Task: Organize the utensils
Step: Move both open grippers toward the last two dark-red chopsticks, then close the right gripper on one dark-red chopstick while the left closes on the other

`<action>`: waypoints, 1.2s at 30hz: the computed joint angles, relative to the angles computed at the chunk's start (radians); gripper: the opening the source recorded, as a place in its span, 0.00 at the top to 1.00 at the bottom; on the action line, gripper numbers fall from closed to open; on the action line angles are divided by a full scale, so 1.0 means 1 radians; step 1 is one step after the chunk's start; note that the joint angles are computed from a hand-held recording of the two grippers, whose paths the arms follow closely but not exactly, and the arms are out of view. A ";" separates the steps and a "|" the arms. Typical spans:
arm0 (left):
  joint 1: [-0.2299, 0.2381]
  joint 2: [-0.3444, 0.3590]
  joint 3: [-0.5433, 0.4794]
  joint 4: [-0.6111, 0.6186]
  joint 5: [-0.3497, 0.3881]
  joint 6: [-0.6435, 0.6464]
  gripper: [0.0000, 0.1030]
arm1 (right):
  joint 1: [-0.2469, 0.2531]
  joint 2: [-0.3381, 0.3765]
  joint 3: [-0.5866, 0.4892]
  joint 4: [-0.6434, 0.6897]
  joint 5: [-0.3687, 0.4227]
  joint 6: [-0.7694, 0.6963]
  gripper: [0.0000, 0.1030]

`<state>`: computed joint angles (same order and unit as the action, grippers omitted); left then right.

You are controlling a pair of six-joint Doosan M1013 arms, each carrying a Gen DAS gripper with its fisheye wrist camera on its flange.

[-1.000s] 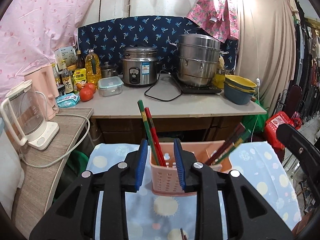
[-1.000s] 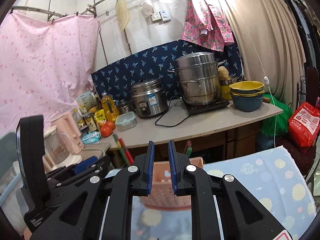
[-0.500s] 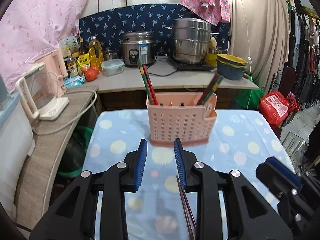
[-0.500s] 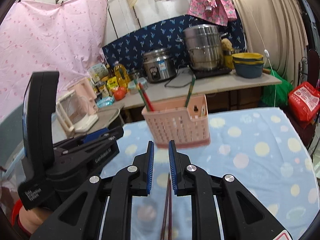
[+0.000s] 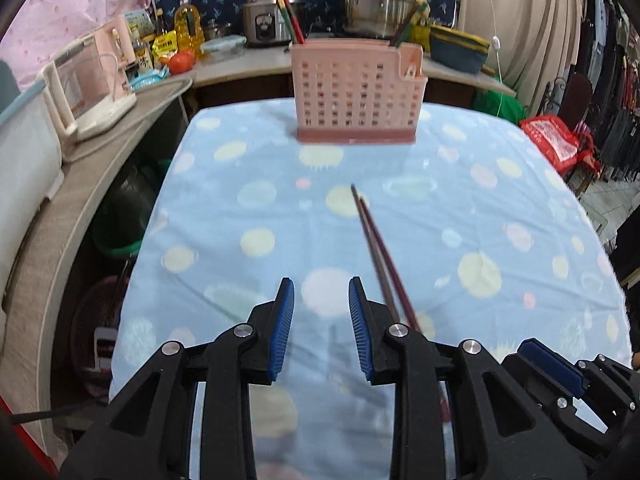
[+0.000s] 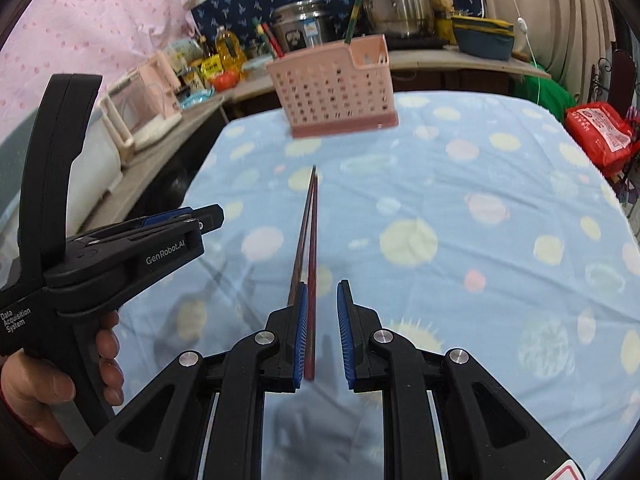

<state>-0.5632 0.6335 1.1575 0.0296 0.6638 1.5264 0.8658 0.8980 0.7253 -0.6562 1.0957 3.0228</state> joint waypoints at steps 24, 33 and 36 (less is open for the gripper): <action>-0.001 -0.006 0.059 0.003 0.043 0.011 0.68 | -0.001 0.072 -0.082 0.132 0.059 -0.137 0.85; -0.003 0.000 0.051 -0.017 0.056 0.024 0.63 | -0.008 0.070 -0.065 0.144 0.054 -0.130 0.93; -0.001 0.000 0.049 -0.054 0.059 0.043 0.57 | -0.008 0.059 -0.045 0.129 0.052 -0.101 0.93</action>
